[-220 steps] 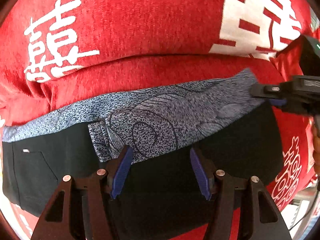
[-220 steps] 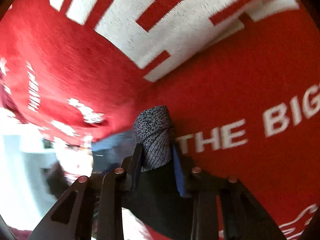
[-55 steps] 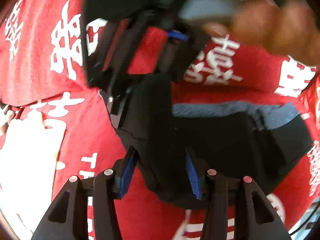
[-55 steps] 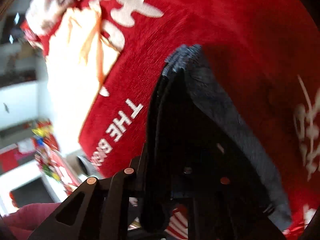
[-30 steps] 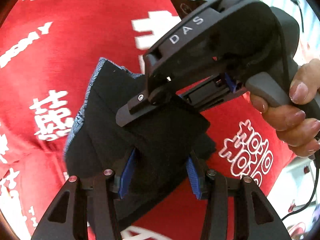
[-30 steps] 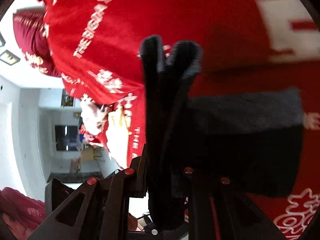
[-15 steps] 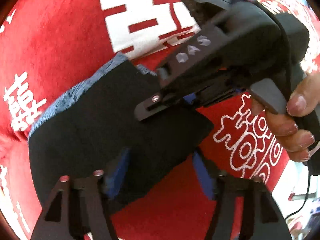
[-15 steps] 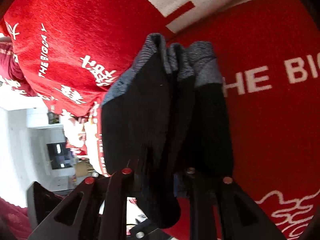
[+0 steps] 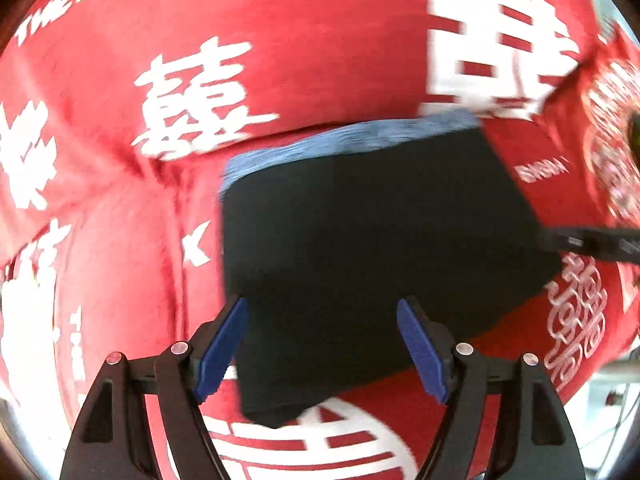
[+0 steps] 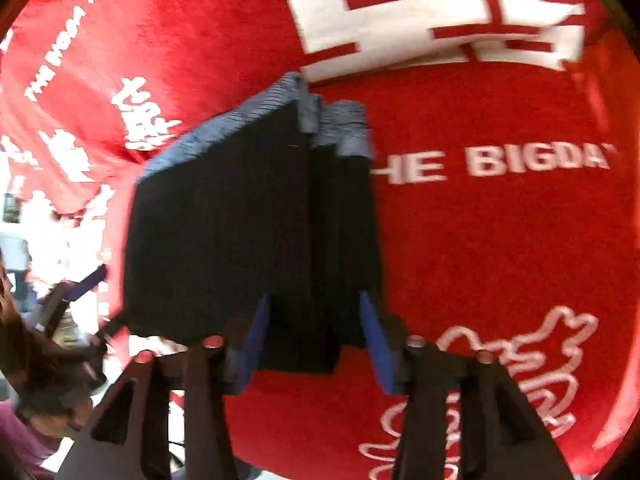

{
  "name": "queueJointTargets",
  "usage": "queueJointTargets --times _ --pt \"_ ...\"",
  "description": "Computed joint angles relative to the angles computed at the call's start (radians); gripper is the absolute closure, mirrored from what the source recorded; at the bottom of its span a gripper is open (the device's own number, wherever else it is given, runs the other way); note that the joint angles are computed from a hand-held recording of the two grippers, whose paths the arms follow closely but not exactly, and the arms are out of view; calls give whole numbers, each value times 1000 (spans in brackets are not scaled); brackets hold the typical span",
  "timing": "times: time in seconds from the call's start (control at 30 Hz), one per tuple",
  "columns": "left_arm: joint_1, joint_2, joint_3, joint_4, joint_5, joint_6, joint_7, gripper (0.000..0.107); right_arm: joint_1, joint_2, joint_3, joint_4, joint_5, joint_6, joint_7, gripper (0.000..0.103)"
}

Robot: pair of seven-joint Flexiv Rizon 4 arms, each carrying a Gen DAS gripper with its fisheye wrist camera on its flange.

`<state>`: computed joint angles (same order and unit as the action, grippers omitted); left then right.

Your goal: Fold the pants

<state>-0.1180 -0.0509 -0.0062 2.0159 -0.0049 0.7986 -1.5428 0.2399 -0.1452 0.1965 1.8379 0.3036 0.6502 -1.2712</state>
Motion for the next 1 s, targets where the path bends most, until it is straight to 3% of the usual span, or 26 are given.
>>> queueJointTargets --times 0.2,0.37,0.5,0.6,0.77,1.0 --pt "39 -71 25 -63 50 16 -97 29 39 46 7 31 -135 85 58 49" --pt "52 -200 47 -183 86 -12 -209 29 86 -83 11 -96 -188 89 50 52" --pt "57 -239 53 -196 54 -25 -212 27 95 -162 8 -155 -209 46 80 52" --pt "37 -240 68 -185 116 11 -221 15 86 -156 15 -119 -216 29 78 52" --pt "73 -242 52 -163 7 8 -173 15 92 -132 18 -81 -242 52 86 52" --pt "81 -219 50 -159 -23 -46 -114 15 105 -98 17 -46 -267 45 170 51"
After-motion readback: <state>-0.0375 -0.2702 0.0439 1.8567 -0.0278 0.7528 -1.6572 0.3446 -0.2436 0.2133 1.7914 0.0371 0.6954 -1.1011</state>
